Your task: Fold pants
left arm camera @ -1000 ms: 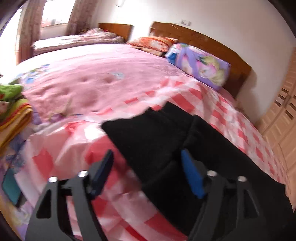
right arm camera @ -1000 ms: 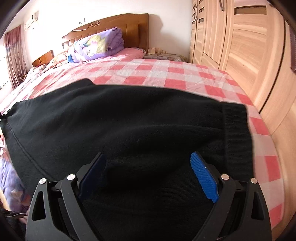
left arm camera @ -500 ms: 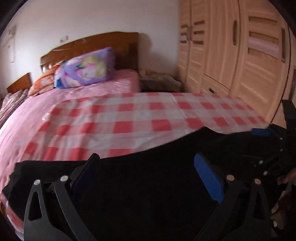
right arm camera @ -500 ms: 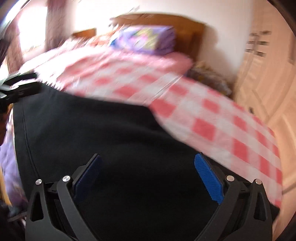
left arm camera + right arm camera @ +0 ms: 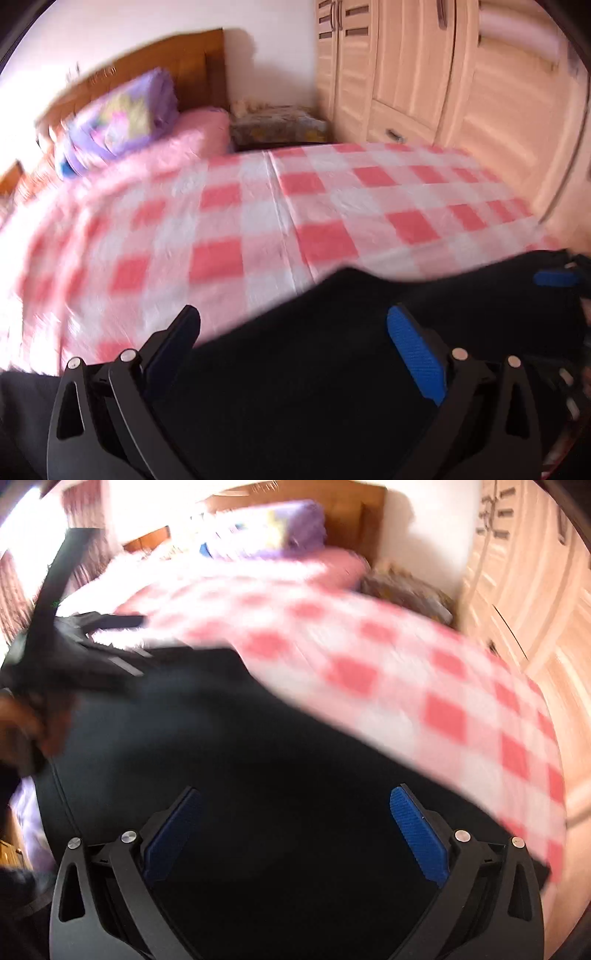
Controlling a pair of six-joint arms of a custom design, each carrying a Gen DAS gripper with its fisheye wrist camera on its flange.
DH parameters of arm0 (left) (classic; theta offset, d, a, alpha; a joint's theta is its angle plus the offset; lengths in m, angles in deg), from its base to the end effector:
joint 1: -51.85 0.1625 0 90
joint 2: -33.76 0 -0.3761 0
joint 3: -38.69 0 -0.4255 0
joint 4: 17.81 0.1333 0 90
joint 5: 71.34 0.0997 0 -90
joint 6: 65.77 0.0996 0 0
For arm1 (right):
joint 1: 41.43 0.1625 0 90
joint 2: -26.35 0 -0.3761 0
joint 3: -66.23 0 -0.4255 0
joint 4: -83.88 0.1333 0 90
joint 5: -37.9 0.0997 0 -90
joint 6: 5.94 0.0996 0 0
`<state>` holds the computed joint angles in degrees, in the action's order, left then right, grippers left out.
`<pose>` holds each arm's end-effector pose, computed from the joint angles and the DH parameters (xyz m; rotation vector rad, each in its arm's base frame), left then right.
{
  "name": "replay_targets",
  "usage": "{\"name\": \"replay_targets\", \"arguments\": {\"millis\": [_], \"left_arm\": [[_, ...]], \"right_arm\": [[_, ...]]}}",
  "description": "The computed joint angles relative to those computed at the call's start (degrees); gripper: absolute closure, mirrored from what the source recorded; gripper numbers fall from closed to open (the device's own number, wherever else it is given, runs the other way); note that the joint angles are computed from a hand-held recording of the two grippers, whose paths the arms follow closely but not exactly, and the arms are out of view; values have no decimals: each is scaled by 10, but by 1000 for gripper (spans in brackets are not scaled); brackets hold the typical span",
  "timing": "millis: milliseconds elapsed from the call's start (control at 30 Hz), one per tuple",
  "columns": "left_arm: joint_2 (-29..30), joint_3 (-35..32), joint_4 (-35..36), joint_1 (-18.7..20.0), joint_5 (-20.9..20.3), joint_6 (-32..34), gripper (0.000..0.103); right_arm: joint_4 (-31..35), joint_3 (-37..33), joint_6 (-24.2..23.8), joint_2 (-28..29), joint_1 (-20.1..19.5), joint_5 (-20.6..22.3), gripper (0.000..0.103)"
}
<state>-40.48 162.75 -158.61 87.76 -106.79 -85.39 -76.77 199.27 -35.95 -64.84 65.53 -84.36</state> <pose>-0.2609 -0.4537 0.1433 0.6685 2.1891 -0.7235 0.2042 -0.3947 0.2289 0.8183 -2.3448 0.5504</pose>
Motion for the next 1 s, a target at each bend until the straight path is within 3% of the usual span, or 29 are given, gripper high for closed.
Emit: {"name": "replay_targets", "arguments": {"millis": [67, 133, 167, 233, 300, 367, 500, 567, 633, 667, 733, 833, 933, 1000], "left_arm": [[53, -39, 52, 5, 57, -30, 1], [88, -62, 83, 12, 101, -49, 1], [100, -70, 90, 16, 107, -44, 1], [117, -75, 88, 18, 131, -22, 1], [136, -79, 55, 24, 153, 21, 1], [152, -99, 90, 32, 177, 4, 1], [155, -115, 38, 56, 137, 26, 1], [159, -99, -32, 58, 151, 55, 1], [159, -89, -82, 59, 148, 78, 1], [159, -85, -105, 57, 147, 90, 1], [166, -77, -170, 53, 163, 126, 1], [163, -84, -135, 58, 158, 103, 1], [173, -90, -128, 57, 169, 103, 1], [183, -93, -138, 54, 177, 120, 1]], "right_arm": [[-43, -30, -15, 70, 19, -36, 4], [-36, -56, -2, 125, 16, -91, 4], [-19, -55, -1, 123, 4, -88, 4], [-1, -31, 12, 76, -20, -40, 4], [-5, -3, -20, 40, -26, -34, 4], [17, 14, -32, 3, -27, -44, 4], [28, 23, -13, -5, -9, -76, 4], [-26, 12, -27, 32, -16, -59, 4], [-23, 12, -10, 15, -25, -1, 4], [-21, 10, -7, 18, -28, 3, 4], [-10, 13, -20, 35, -33, -36, 4], [39, 44, -11, -37, -71, 12, 4], [26, 78, -15, -103, -69, -20, 4], [36, 97, -13, -161, -76, 3, 4]]}}
